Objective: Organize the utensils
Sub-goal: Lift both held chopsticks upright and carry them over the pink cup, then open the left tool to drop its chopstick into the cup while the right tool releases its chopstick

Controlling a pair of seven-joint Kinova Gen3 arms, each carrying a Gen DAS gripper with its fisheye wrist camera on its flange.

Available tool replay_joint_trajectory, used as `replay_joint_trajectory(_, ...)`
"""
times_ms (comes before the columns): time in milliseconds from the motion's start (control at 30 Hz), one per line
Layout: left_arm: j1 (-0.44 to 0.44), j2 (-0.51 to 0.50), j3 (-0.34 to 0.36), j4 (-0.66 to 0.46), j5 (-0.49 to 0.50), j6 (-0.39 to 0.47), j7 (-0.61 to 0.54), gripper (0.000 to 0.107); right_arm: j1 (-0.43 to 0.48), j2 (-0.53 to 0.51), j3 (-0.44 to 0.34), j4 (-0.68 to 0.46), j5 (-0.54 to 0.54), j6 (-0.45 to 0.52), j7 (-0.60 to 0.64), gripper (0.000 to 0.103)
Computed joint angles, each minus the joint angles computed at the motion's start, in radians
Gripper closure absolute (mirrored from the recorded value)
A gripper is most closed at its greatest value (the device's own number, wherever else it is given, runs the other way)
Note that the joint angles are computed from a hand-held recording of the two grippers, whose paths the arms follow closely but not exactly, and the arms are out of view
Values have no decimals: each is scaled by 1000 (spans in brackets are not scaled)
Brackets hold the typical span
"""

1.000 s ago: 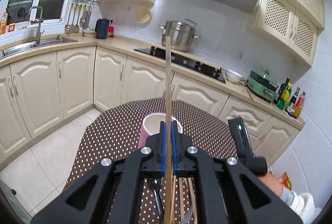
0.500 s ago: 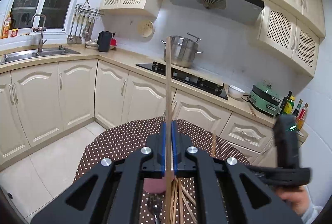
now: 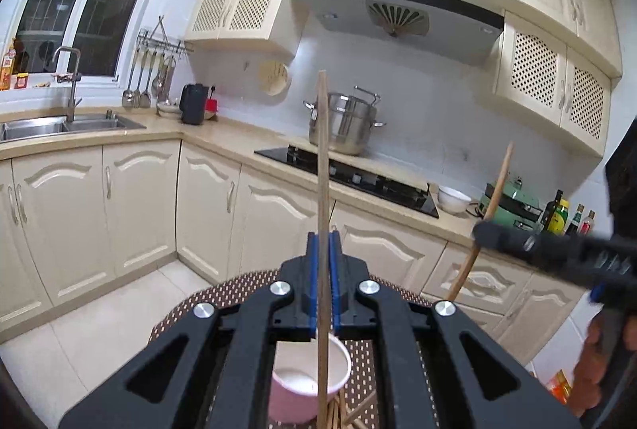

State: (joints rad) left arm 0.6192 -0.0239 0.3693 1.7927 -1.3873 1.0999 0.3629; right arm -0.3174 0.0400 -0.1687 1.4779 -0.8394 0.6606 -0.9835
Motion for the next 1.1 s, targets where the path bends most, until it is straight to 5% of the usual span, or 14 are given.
replay_joint_trajectory(400, 24, 102, -63, 27, -226, 75, 164, 102, -66, 55, -49, -51, 173, -125, -104, 96)
replay_joint_trajectory(900, 42, 108, -84, 78, -148, -1, 180, 101, -45, 81, -77, 31, 209, -136, -131, 96)
replay_joint_trajectory(933, 41, 104, -82, 76, -129, -9, 163, 99, -44, 81, -77, 36, 208, -136, -131, 96)
replay_joint_trajectory(1000, 42, 96, -80, 81, -114, -19, 161, 75, -45, 78, -76, 48, 209, -140, -138, 96)
replay_joint_trajectory(1100, 51, 84, -69, 94, -112, -8, 176, 68, -42, 77, -76, 61, 202, -139, -139, 96)
